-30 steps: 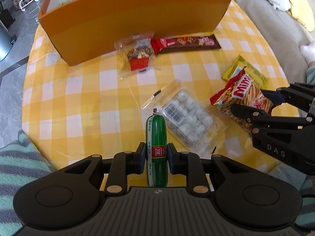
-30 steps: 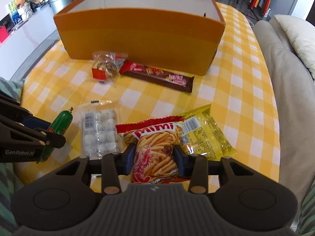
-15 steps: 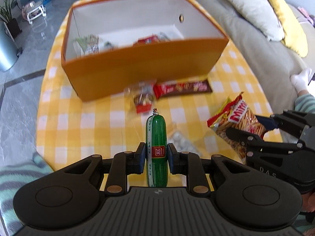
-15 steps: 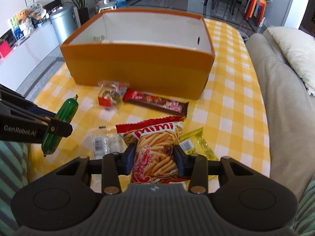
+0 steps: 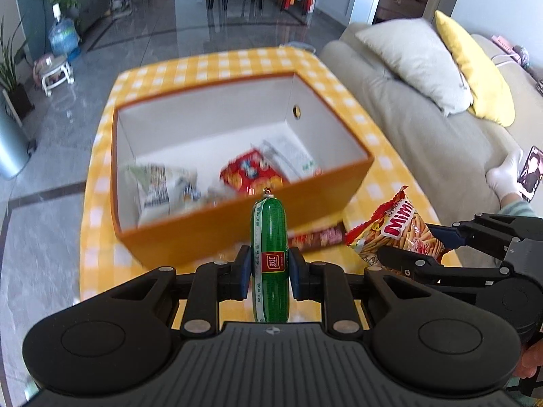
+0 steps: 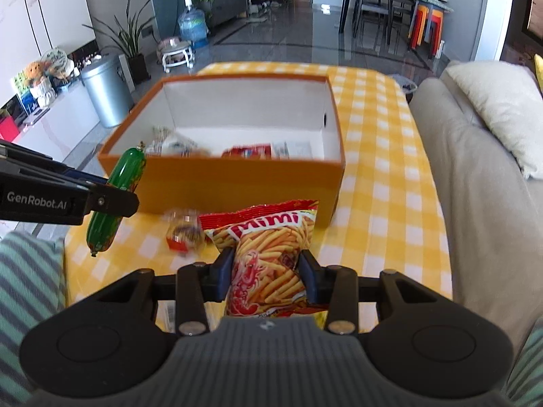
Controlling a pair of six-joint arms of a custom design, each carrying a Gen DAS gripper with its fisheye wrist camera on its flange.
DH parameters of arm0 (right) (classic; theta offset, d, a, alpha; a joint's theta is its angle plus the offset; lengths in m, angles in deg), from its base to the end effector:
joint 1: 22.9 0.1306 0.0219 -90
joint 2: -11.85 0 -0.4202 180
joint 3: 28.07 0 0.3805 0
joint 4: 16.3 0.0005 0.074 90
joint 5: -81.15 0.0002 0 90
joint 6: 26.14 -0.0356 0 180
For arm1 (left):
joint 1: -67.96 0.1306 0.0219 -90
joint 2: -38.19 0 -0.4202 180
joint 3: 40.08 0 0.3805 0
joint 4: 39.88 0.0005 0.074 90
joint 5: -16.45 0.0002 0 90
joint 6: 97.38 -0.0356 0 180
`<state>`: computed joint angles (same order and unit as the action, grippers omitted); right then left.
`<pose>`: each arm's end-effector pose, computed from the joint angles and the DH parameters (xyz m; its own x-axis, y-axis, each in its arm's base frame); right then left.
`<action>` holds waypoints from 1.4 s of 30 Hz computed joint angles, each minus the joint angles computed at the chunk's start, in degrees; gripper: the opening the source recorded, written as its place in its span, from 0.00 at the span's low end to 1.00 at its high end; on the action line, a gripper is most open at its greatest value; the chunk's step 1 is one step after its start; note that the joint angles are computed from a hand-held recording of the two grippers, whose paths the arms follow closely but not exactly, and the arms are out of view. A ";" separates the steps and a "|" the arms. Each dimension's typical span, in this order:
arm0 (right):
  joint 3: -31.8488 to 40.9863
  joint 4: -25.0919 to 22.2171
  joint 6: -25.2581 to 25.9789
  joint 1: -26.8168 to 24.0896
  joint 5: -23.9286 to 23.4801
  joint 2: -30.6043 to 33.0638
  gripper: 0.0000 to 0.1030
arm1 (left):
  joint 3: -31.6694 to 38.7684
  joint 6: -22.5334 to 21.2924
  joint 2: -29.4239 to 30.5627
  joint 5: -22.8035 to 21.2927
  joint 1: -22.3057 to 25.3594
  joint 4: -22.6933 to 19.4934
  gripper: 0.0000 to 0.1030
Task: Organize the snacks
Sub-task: 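Carry the Mimi bag and green sausage over the box rim and lower them inside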
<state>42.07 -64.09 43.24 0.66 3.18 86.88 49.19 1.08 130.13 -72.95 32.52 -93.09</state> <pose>0.3316 0.1360 0.4174 -0.7792 0.0360 -0.6258 -0.0008 0.9983 0.0584 0.3885 -0.2776 0.4420 -0.7531 0.3555 -0.5535 0.4790 0.8731 -0.0911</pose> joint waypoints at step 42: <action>32.49 -9.73 25.66 -8.94 -4.27 32.76 0.37 | 30.39 -5.91 26.80 5.21 7.06 -17.90 0.24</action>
<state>74.56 -73.82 68.91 -8.28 -1.09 119.64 79.58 -4.83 156.93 -67.74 39.59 -111.00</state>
